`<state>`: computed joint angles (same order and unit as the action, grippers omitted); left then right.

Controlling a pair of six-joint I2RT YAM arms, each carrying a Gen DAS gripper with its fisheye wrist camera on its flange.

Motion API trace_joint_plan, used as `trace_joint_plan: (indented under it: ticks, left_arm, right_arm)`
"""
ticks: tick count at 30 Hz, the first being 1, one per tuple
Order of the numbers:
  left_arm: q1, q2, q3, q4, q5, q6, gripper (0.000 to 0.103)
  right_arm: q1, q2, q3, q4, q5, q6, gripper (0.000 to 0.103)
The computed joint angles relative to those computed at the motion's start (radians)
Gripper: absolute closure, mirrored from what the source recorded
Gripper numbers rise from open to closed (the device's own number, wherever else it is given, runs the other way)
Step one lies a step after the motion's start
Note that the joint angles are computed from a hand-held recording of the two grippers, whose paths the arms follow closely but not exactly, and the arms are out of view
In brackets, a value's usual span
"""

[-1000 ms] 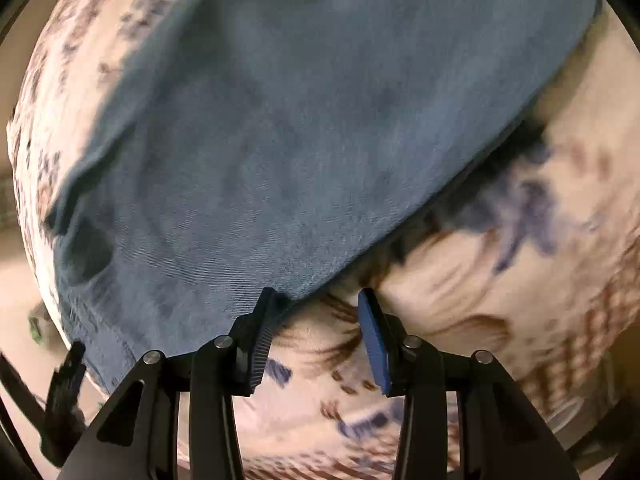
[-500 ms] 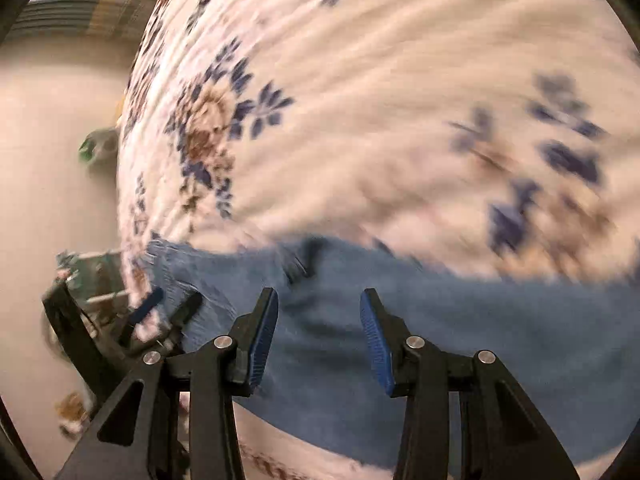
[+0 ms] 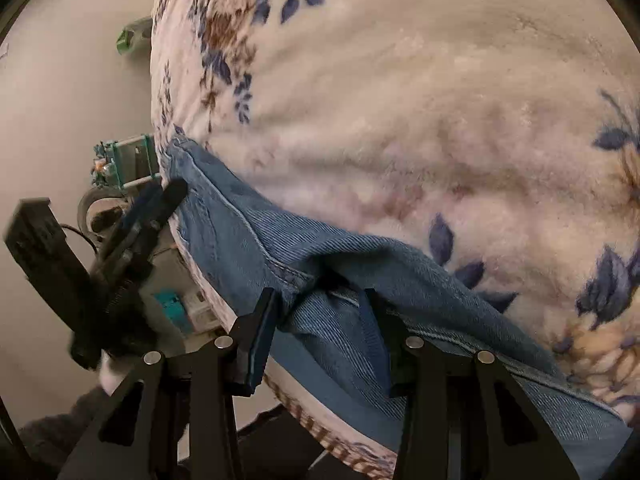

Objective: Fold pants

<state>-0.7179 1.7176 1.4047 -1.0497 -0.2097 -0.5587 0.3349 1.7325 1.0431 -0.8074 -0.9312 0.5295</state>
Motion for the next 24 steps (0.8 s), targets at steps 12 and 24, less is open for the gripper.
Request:
trace_joint_plan:
  ticks: [12, 24]
  left_arm:
    - [0.117, 0.039, -0.028, 0.047, 0.545, -0.327, 0.013]
    - [0.155, 0.061, -0.057, 0.030, 0.712, -0.472, 0.013]
  right_arm:
    - [0.035, -0.238, -0.284, 0.410, 0.044, 0.296, 0.058]
    - [0.203, -0.211, -0.230, 0.517, 0.232, 0.379, 0.088]
